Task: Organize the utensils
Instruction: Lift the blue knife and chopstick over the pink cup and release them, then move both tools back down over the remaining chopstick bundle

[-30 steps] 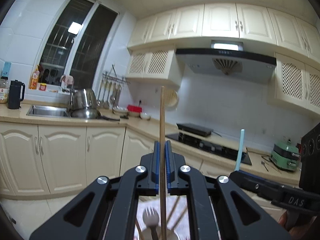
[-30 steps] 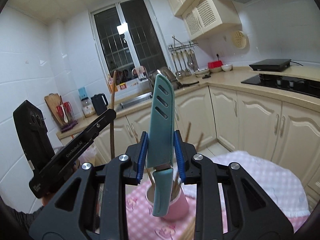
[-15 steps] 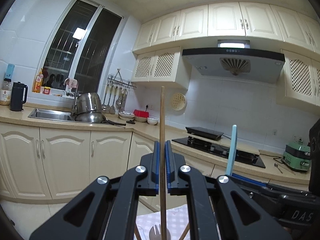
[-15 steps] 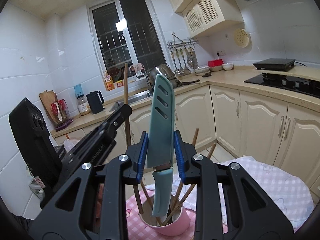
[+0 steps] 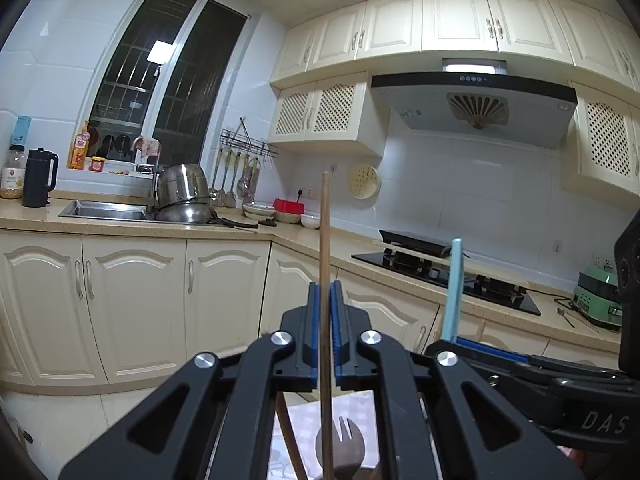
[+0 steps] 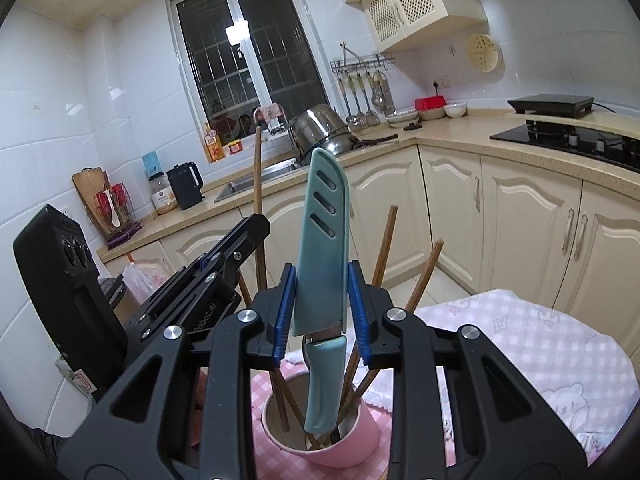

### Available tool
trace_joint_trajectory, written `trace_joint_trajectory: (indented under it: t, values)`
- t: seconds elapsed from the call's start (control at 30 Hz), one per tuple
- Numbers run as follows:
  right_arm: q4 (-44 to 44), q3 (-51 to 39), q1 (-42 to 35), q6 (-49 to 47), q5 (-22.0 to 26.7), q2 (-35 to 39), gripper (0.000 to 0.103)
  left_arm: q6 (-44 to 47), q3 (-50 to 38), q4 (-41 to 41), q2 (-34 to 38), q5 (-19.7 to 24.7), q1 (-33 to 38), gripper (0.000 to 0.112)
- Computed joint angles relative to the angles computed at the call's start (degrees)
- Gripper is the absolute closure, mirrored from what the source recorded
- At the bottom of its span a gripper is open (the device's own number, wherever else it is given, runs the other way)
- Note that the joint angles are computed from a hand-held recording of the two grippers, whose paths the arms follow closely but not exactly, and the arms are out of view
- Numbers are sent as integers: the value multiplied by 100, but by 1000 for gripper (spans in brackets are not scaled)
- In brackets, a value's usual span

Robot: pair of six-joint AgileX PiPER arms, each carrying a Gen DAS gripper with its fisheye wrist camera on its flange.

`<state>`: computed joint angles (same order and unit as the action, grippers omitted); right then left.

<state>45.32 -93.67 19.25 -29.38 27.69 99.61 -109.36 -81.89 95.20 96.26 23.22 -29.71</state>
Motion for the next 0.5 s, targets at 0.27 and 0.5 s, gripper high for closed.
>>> trace_joint_trajectory:
  t: [0.27, 0.5]
  values:
    - [324, 388, -205, -77, -139, -410, 32, 39, 508, -63, -588, -38, -53, 38]
    - [295, 782, -356, 52, -229, -927, 9, 1735, 634, -1519, -1106, 189, -262, 19]
